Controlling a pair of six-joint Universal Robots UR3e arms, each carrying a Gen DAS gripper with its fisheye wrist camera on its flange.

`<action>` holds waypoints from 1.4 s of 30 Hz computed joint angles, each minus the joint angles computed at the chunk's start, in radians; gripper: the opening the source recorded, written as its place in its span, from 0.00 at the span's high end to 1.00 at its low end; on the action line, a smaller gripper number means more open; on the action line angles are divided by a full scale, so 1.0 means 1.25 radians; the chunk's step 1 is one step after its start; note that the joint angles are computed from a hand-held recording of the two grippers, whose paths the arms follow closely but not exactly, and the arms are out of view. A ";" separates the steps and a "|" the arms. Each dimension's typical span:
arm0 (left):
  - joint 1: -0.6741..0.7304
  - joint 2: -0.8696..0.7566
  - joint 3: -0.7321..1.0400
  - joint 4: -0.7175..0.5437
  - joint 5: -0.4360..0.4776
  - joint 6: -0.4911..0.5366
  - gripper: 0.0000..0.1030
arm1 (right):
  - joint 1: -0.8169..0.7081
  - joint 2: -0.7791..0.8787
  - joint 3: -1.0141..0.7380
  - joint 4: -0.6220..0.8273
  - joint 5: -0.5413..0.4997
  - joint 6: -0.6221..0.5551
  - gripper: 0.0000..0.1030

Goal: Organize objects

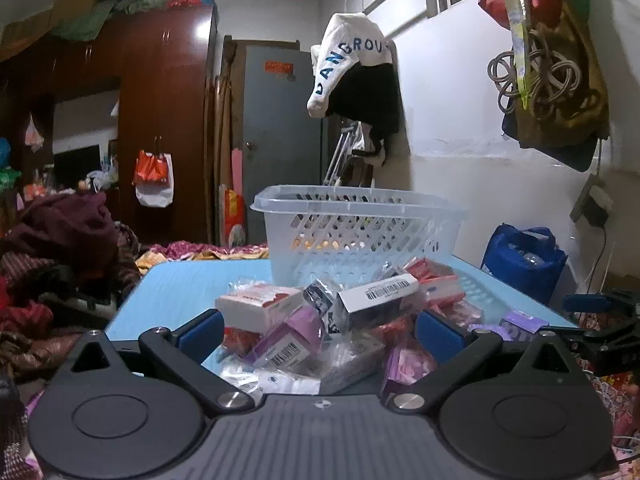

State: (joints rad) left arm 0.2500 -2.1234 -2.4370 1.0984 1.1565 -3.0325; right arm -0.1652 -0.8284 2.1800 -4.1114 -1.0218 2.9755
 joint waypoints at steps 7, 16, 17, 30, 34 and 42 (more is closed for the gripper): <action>-0.010 -0.016 -0.009 0.031 0.002 0.003 0.00 | -0.021 0.004 0.009 -0.018 0.041 -0.001 0.00; -0.032 -0.006 -0.014 -0.027 0.035 0.013 0.01 | -0.015 -0.008 0.014 -0.005 0.021 -0.017 0.00; -0.032 -0.009 -0.015 -0.021 0.036 0.014 0.01 | -0.014 -0.010 0.015 -0.005 0.018 -0.018 0.00; -0.033 -0.009 -0.025 -0.018 0.046 0.021 0.01 | -0.016 -0.019 0.019 0.013 0.012 -0.030 0.00; -0.045 -0.009 -0.013 -0.030 0.066 0.015 0.01 | -0.016 -0.022 0.021 0.017 0.010 -0.033 0.00; -0.048 -0.014 -0.007 -0.038 0.072 0.016 0.01 | -0.017 -0.022 0.023 0.016 0.010 -0.036 0.00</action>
State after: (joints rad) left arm 0.1904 -2.1403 -2.4454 1.0503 1.2464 -3.0129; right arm -0.1869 -0.8561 2.2092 -4.0911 -1.0087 2.9305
